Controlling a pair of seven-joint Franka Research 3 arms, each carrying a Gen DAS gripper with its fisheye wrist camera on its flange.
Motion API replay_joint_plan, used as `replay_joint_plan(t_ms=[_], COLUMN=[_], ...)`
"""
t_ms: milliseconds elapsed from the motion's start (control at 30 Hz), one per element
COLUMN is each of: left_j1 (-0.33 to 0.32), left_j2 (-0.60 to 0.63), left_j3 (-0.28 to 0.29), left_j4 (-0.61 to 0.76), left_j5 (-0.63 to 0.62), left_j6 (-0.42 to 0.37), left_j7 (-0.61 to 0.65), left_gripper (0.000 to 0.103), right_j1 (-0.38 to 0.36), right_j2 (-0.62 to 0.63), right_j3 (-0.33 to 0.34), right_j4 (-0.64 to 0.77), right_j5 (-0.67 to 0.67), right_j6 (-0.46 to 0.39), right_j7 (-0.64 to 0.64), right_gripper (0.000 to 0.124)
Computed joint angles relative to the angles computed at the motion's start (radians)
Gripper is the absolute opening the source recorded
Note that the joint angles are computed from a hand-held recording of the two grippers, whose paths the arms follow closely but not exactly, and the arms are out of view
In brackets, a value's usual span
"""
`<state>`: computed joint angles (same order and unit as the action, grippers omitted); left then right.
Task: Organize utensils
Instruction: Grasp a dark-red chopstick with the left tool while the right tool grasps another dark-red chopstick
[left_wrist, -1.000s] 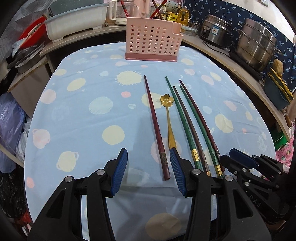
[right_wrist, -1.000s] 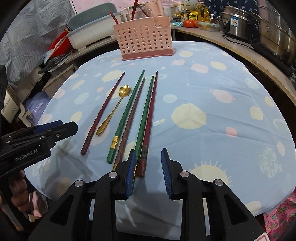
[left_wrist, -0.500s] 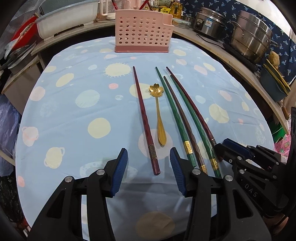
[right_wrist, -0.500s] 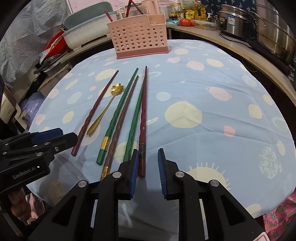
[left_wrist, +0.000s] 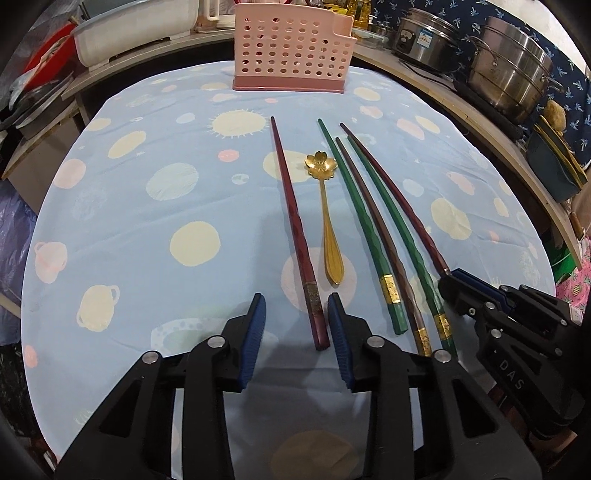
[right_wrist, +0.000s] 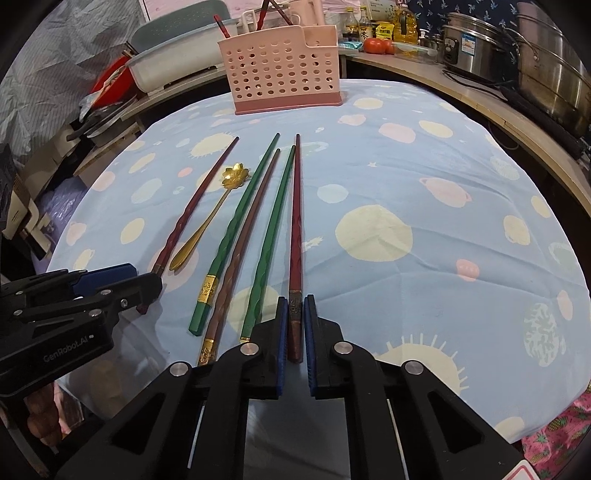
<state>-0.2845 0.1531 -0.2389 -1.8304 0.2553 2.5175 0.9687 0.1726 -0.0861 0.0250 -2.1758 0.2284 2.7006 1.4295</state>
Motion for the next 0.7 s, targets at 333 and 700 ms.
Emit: replay_joint_plan(t_ms=[333,700], left_j1=[0.01,0.02], left_j2=[-0.012,-0.071], left_j3=[-0.002,0.01], left_j4=[-0.016,-0.038], left_j5=[-0.036,-0.008], left_j6=[0.011,0.041], left_j7=[0.021,-0.027], left_gripper=[0.007,0.007], right_j1=[0.0,-0.011], right_j2=[-0.006,-0.051], right_j3=[-0.005,-0.016], right_j4=[-0.001,0.002], right_j5=[0.028,0.085], right_j6=[-0.007,0.02], right_j7=[-0.012,-0.021], right_gripper=[0.007,0.007])
